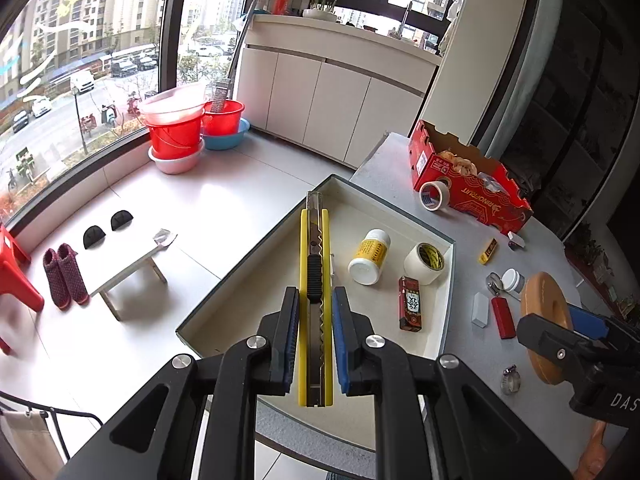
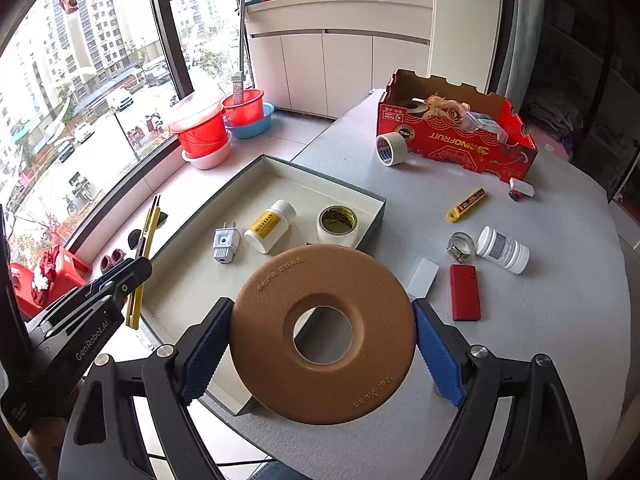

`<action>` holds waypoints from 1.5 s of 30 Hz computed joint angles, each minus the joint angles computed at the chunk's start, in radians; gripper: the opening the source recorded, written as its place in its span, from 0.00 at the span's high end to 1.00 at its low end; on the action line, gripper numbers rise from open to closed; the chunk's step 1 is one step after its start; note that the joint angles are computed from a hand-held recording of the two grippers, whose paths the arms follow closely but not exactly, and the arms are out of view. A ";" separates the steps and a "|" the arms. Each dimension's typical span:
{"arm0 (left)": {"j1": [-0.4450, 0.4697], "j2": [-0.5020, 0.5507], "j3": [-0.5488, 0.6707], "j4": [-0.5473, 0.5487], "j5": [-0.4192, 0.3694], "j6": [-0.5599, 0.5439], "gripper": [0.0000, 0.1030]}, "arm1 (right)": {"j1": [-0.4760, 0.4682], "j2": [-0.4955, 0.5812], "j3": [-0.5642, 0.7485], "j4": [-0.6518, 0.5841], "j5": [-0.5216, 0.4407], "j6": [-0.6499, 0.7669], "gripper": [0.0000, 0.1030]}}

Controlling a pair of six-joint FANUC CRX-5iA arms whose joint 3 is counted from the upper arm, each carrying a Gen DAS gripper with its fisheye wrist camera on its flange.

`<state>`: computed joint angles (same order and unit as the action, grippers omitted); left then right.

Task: Organize rigid objects
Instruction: 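Carry the box cutter and tan ring over the tray with both tools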

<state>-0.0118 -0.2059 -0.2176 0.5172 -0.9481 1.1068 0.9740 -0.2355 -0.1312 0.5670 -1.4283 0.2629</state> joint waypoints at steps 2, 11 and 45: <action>0.001 0.008 0.007 -0.010 -0.001 0.007 0.83 | -0.013 0.011 0.009 -0.007 0.015 0.016 0.15; -0.019 0.040 0.039 -0.056 0.001 0.030 0.83 | -0.060 0.039 0.026 -0.042 0.061 0.058 0.15; -0.123 0.181 0.160 -0.251 -0.029 0.137 0.83 | -0.200 0.122 0.057 -0.176 0.193 0.166 0.15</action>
<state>-0.1352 -0.0252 -0.0574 0.2665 -0.9774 1.2434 0.7744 -0.1131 -0.0744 0.3910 -1.2351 0.4293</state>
